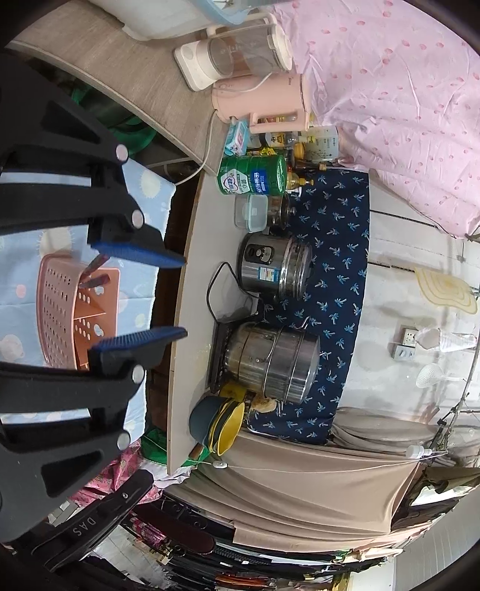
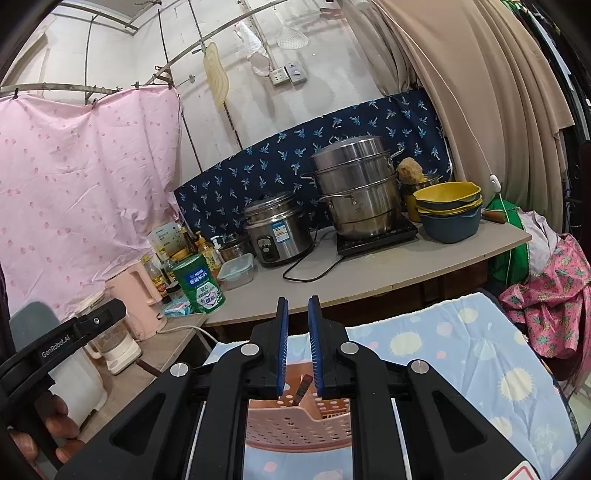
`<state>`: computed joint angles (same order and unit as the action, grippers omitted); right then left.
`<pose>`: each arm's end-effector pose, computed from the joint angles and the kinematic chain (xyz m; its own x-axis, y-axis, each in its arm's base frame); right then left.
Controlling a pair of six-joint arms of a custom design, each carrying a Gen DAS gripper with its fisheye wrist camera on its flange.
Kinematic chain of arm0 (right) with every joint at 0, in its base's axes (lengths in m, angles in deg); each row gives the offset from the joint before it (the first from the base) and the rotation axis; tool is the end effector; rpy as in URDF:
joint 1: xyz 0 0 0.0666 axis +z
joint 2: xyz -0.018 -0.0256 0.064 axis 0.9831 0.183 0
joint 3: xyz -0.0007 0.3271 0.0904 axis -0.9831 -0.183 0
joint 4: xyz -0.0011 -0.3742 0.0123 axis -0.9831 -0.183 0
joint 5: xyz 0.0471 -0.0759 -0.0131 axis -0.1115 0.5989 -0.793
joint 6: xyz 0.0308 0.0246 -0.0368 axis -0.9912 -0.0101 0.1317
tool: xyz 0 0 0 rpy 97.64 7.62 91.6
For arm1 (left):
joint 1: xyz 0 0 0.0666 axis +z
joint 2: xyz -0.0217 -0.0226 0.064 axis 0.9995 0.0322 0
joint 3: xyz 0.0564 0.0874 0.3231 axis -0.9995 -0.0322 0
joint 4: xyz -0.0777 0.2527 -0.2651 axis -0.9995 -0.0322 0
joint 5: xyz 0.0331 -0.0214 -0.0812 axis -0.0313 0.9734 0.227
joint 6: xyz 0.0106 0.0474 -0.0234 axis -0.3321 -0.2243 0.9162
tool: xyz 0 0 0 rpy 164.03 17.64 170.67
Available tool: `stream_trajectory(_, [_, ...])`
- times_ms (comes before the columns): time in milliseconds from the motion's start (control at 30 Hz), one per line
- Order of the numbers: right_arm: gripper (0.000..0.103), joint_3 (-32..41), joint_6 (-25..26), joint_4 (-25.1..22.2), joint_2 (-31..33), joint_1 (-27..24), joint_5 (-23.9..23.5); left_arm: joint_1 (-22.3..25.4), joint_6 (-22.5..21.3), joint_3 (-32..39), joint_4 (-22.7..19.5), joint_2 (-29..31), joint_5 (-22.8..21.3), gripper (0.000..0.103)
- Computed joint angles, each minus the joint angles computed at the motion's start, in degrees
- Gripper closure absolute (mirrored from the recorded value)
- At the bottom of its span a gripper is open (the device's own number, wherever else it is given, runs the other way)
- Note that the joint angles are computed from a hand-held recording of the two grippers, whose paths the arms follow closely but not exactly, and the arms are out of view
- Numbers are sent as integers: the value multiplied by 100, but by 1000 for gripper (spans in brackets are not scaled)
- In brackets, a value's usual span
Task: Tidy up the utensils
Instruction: 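Lift both chopsticks, lower them into the pink basket and open both tools, then move both open tools back toward the red and green chopsticks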
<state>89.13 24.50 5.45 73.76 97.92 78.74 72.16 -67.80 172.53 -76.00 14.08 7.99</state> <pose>0.4508 0.1493 0.5424 -0.3609 0.2562 -0.8967 -0.1800 0.9243 0.3365 0.4382 -0.1183 0.5791 -0.3497 -0.1774 -0.9199 -0.0105 0.9826 -0.1855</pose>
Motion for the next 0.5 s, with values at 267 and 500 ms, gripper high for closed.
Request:
stream_trajectory(267, [83,-545,-67,-115,-627,73,-56,-88,-24,-368,-271,-496,-47,69])
stream_trajectory(500, [81,-1366,-95,-602,-1508,258,-137,-329,59,-1038,-826,-1235,-69,68])
